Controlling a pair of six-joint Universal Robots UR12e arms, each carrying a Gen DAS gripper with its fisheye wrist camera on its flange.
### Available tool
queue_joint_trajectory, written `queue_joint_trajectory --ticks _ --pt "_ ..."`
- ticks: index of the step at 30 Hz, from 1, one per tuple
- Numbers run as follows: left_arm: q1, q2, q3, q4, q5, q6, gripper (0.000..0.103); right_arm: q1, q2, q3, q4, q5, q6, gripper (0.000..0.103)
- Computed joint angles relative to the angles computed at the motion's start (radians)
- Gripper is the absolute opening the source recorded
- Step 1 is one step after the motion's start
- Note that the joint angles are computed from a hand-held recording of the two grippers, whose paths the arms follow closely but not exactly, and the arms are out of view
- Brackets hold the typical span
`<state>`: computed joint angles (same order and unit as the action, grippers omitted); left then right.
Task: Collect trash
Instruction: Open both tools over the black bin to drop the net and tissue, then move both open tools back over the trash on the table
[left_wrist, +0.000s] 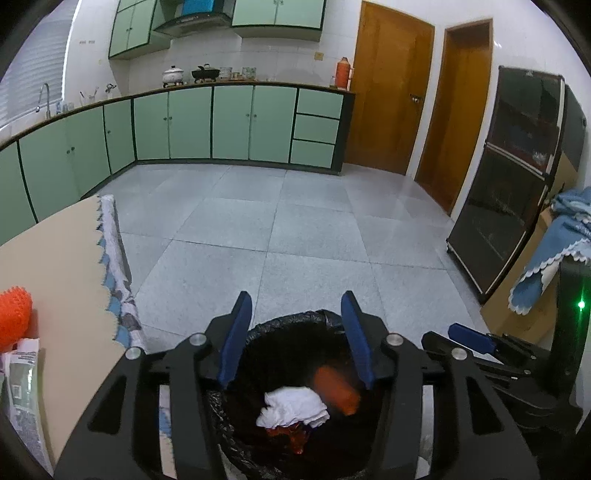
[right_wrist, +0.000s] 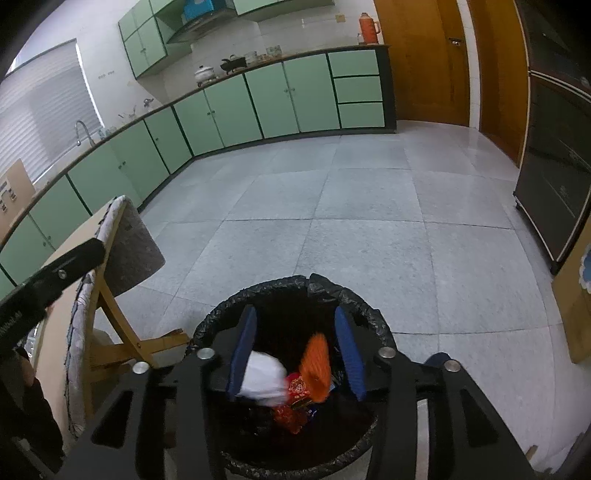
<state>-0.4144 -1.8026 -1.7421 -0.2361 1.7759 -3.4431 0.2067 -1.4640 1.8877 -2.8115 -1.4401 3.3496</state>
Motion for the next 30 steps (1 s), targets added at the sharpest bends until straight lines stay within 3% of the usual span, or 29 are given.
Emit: queue_joint_trajectory --ticks 3,5,8,14,20,26,30 --pt "0.002 0.022 -0.014 0.022 0.009 -0.010 0.056 0.005 -0.016 0.008 -0.025 -0.018 0.013 0.063" --pt "0.000 0.042 -0.029 0.046 0.027 -0.008 0.067 0.010 -0.030 0.015 -0.051 -0.023 0.015 0.075" --pt "-0.010 0.086 -0.065 0.088 0.099 0.017 0.076 0.021 -0.050 0.027 -0.097 -0.020 0.013 0.086" --pt "-0.016 0.182 -0.146 0.117 0.226 0.012 0.084 0.072 -0.070 0.032 -0.205 0.007 -0.014 0.089" --pt "-0.029 0.279 -0.244 0.091 0.458 -0.009 0.085 0.148 -0.053 0.002 -0.296 0.048 -0.066 0.090" --pt "-0.019 0.378 -0.342 0.001 0.653 -0.094 0.085 0.217 -0.013 -0.027 -0.333 0.092 -0.110 0.090" --pt "-0.013 0.428 -0.387 -0.080 0.710 -0.163 0.085 0.261 0.018 -0.043 -0.343 0.096 -0.131 0.090"
